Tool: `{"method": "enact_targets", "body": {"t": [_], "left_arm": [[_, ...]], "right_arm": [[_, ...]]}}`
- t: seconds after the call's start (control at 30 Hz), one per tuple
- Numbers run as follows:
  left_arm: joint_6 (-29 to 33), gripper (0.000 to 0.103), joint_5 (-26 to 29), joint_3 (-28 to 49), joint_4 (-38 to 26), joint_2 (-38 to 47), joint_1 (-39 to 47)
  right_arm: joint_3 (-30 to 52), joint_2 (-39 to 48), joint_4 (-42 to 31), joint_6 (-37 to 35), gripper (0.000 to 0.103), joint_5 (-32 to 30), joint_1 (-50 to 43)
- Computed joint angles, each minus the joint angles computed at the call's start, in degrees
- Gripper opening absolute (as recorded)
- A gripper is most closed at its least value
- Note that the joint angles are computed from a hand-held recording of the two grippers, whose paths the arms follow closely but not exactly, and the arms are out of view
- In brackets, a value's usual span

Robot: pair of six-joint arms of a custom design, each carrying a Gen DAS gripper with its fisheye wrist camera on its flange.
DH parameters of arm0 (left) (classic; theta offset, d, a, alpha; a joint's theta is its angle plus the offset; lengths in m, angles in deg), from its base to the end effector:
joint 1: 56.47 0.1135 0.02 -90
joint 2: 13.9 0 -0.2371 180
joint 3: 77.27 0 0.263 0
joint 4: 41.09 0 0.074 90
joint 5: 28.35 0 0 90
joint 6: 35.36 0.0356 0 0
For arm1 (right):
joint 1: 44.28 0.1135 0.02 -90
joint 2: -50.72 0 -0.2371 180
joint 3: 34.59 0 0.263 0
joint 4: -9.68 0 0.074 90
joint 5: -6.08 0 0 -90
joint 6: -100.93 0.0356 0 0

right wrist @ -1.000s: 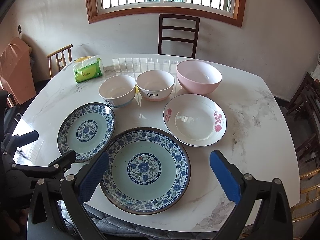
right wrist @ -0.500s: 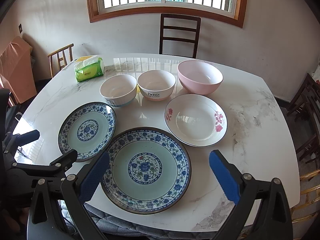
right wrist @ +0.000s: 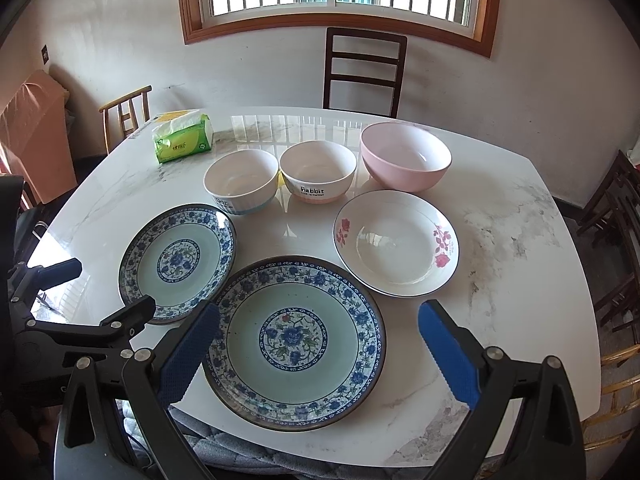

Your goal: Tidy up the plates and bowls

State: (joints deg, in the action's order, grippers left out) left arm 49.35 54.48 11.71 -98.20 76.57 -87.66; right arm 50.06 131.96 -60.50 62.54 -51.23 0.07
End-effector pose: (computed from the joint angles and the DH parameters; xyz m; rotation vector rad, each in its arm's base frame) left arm 0.2947 -0.1732 0.2504 0.5344 2.5268 -0.0735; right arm 0.2190 0.1872 0.2679 0.3029 2.4392 -0.1070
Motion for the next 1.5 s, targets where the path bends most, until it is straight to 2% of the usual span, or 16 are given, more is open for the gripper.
{"method": "enact_targets", "body": {"t": [0.17,0.27,0.4,0.57,0.67,0.87,0.9,0.93,0.97,1.17,1.43,1.5], "left_arm": [[0.47,0.103,3.38,0.52,0.53,1.19,3.12],[1.0,0.103,6.14,1.34,0.83,2.26,5.94],[2.22,0.102,9.29,2.56,1.2,3.74,10.54],[2.78,0.094,14.88,6.12,-0.29,7.99,17.33],[2.57,0.085,18.32,8.99,-1.67,11.86,20.98],[0.9,0.066,25.78,16.29,-5.56,20.92,26.48],[0.77,0.06,26.06,17.16,-5.88,22.13,26.87],[0.86,0.049,26.29,17.89,-6.06,23.22,27.21],[0.93,0.047,26.52,18.84,-6.6,24.43,27.46],[-0.07,0.047,28.95,23.32,-8.49,30.09,29.2],[0.13,0.047,30.54,27.98,-10.54,34.78,30.01],[0.13,0.047,30.83,29.07,-11.0,35.89,29.95]], "right_arm": [[-1.26,-0.66,3.47,-3.93,0.098,-2.97,-2.31],[-2.9,-1.47,7.81,-7.71,0.095,-7.07,-4.72],[-3.54,-0.25,12.78,-12.66,0.082,-14.82,-8.92],[-1.45,4.04,16.98,-17.3,0.073,-21.53,-12.7],[0.76,7.53,19.23,-20.4,0.069,-26.32,-15.16],[7.97,18.49,22.08,-24.51,0.049,-38.86,-20.61],[9.85,20.66,21.35,-24.81,0.046,-39.65,-21.09],[10.94,22.18,21.29,-25.03,0.045,-40.42,-21.46],[12.14,23.98,21.56,-25.21,0.044,-41.74,-21.99],[20.18,33.62,19.21,-26.9,0.041,-44.96,-23.71],[25.0,40.22,18.61,-27.0,0.039,-48.01,-25.2],[26.49,42.06,18.57,-27.61,0.035,-48.64,-25.44]]}}
